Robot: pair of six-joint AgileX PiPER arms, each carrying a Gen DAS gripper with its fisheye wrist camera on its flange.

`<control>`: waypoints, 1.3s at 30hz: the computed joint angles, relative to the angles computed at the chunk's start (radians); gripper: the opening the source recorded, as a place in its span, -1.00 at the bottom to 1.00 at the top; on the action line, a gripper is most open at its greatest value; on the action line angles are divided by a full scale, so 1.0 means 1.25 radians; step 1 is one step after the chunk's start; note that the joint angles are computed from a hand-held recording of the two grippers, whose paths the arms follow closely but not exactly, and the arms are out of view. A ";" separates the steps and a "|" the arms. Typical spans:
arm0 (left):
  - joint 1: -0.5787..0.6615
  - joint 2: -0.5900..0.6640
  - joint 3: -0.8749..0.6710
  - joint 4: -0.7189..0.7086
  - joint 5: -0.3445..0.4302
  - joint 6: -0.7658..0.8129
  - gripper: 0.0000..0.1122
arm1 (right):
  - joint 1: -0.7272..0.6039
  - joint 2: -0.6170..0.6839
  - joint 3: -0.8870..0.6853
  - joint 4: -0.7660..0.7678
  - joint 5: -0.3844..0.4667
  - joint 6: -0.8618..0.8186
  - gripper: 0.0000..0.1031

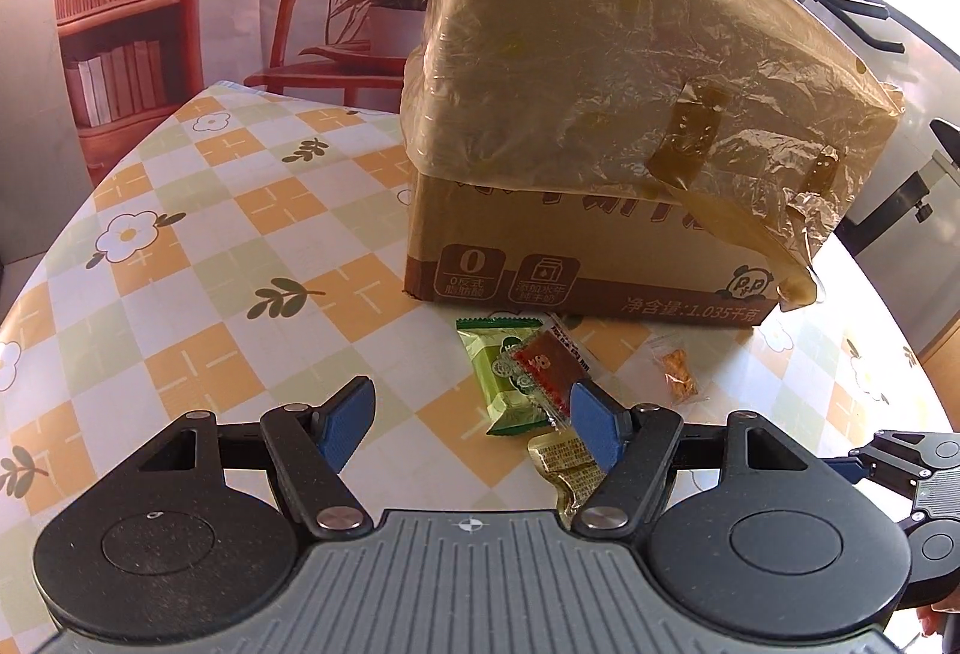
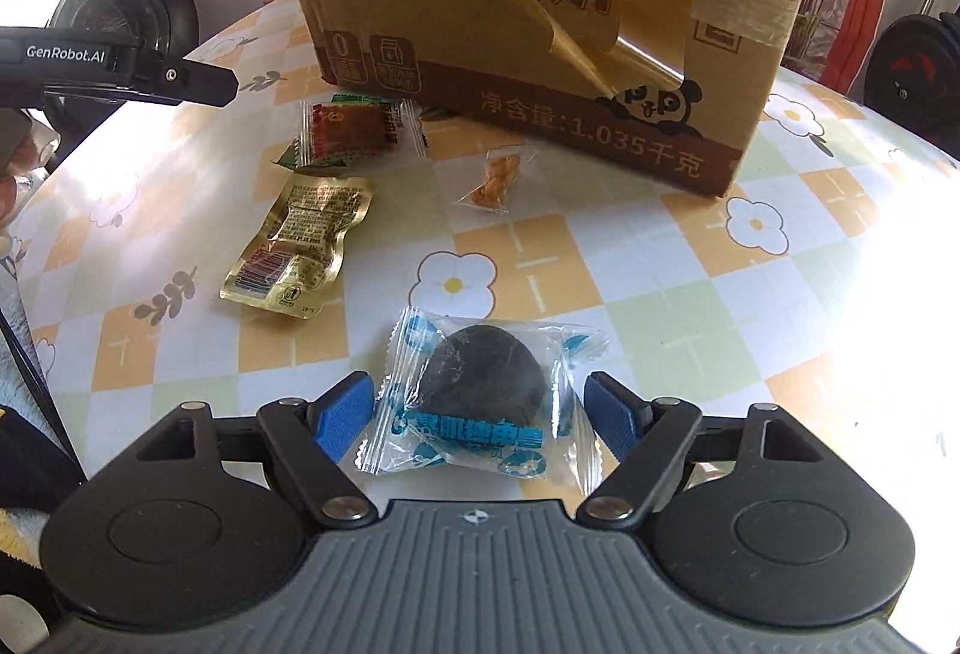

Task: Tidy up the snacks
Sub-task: 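Grasp the blue-wrapped round snack with the right tool while the left tool grasps the gold foil packet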

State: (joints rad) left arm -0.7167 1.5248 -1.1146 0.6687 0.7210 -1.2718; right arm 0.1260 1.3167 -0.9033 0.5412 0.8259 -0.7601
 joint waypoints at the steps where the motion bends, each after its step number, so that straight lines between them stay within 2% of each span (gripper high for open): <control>1: 0.000 0.002 -0.001 -0.003 -0.001 0.003 0.31 | -0.001 0.001 0.004 0.009 -0.007 -0.007 0.42; 3: 0.000 0.006 -0.001 -0.008 -0.003 0.006 0.31 | -0.007 0.003 0.011 0.033 -0.019 -0.032 0.29; 6: -0.002 0.019 -0.005 -0.018 -0.011 0.013 0.31 | -0.021 0.020 0.012 0.088 -0.036 -0.085 0.21; 12: -0.011 0.054 -0.006 -0.046 -0.058 0.017 0.32 | -0.022 0.059 0.021 0.184 -0.142 -0.111 0.18; 16: -0.028 0.091 -0.024 -0.046 -0.061 0.022 0.34 | -0.013 0.059 0.040 0.226 -0.178 -0.141 0.18; 18: -0.028 0.111 -0.035 -0.053 -0.066 0.014 0.36 | -0.023 0.053 0.060 0.268 -0.187 -0.187 0.20; 23: -0.041 0.134 -0.047 -0.042 -0.080 -0.006 0.36 | -0.070 0.039 0.129 0.464 -0.208 -0.369 0.20; 28: -0.066 0.166 -0.081 -0.031 -0.051 -0.012 0.36 | -0.090 0.029 0.175 0.593 -0.216 -0.507 0.20; 32: -0.101 0.187 -0.100 0.034 -0.004 -0.090 0.36 | -0.101 0.029 0.181 0.613 -0.205 -0.528 0.20; 39: -0.122 0.253 -0.174 0.044 0.071 -0.070 0.37 | -0.123 0.029 0.189 0.637 -0.181 -0.552 0.20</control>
